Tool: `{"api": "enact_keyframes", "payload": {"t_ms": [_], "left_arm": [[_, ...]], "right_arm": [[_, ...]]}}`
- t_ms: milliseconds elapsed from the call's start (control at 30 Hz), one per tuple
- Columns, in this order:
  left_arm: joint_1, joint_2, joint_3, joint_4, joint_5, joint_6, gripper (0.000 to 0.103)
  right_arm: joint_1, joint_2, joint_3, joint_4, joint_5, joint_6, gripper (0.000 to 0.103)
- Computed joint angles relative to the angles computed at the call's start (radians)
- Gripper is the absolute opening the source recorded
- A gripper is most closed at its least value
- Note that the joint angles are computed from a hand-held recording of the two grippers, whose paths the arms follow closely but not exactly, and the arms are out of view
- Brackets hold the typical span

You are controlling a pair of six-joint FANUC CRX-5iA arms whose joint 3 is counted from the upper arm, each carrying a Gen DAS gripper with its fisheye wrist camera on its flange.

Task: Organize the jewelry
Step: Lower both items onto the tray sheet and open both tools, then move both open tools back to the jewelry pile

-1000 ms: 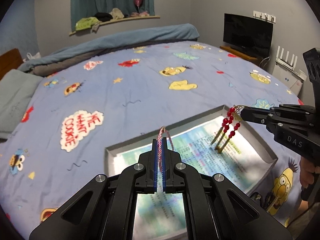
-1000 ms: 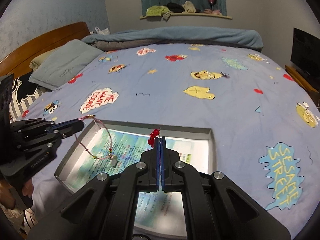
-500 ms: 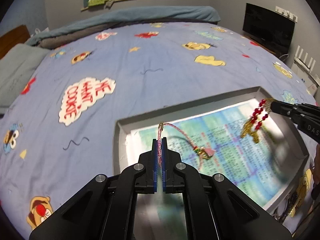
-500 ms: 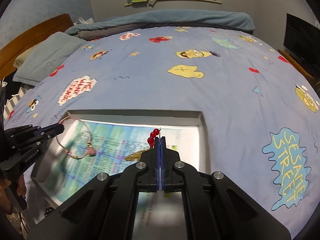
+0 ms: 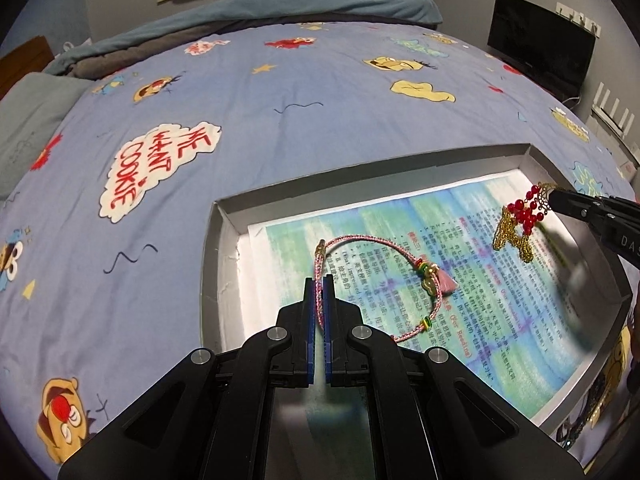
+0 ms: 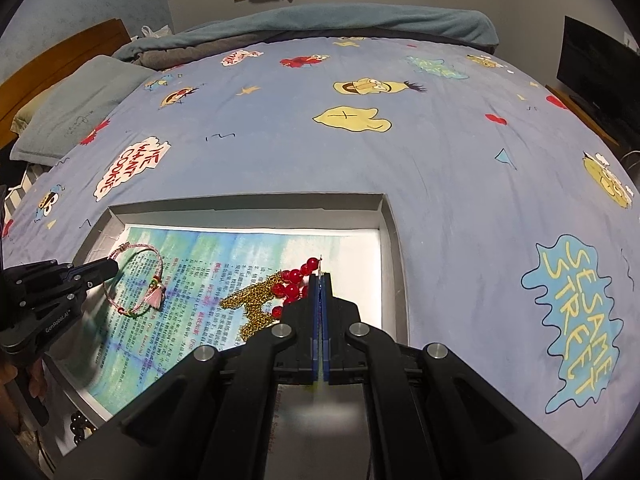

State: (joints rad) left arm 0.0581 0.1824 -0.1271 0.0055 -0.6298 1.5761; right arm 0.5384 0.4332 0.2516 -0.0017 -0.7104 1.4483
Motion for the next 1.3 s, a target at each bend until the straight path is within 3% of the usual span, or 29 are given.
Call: {"api": "enact_keyframes", "payload": {"t_ms": [100, 167, 333, 467, 567, 633, 700, 767, 867, 1067, 1167, 1300], "left_arm": [[0.0, -0.004, 0.0, -0.006, -0.004, 0.011, 0.008], [-0.004, -0.012, -0.004, -0.021, 0.003, 0.028, 0.022], [-0.01, -0.036, -0.025, -0.019, 0.021, 0.029, 0.033], [-0.026, -0.063, -0.037, -0.055, 0.044, 0.061, 0.062], [-0.041, -0.086, -0.039, -0.091, 0.051, 0.093, 0.071], [-0.051, -0.101, -0.037, -0.124, 0.05, 0.127, 0.078], [-0.061, -0.124, -0.043, -0.155, 0.052, 0.16, 0.081], [-0.062, -0.149, -0.058, -0.157, 0.059, 0.169, 0.089], [-0.067, -0.182, -0.07, -0.184, 0.05, 0.21, 0.092], [-0.068, -0.25, -0.114, -0.2, 0.062, 0.247, 0.094], [-0.088, -0.283, -0.118, -0.261, 0.049, 0.3, 0.094], [-0.078, -0.339, -0.17, -0.224, 0.073, 0.274, 0.095]], "right_arm": [[0.002, -0.005, -0.006, 0.006, 0.005, 0.0, 0.001], [0.003, -0.012, -0.013, 0.004, 0.012, 0.003, 0.002], [-0.003, -0.043, -0.039, -0.023, 0.033, 0.023, 0.029], [-0.011, -0.073, -0.072, -0.03, 0.062, 0.016, 0.043], [-0.016, -0.1, -0.101, -0.027, 0.083, 0.005, 0.054], [-0.02, -0.127, -0.127, -0.032, 0.101, 0.005, 0.071], [-0.025, -0.163, -0.163, -0.038, 0.127, 0.011, 0.081], [-0.028, -0.191, -0.191, -0.041, 0.143, 0.013, 0.086], [-0.025, -0.231, -0.239, -0.008, 0.171, -0.018, 0.097], [-0.002, -0.312, -0.374, 0.183, 0.261, -0.156, 0.097], [0.003, -0.35, -0.424, 0.231, 0.286, -0.188, 0.097], [0.009, -0.392, -0.473, 0.259, 0.3, -0.199, 0.097]]}}
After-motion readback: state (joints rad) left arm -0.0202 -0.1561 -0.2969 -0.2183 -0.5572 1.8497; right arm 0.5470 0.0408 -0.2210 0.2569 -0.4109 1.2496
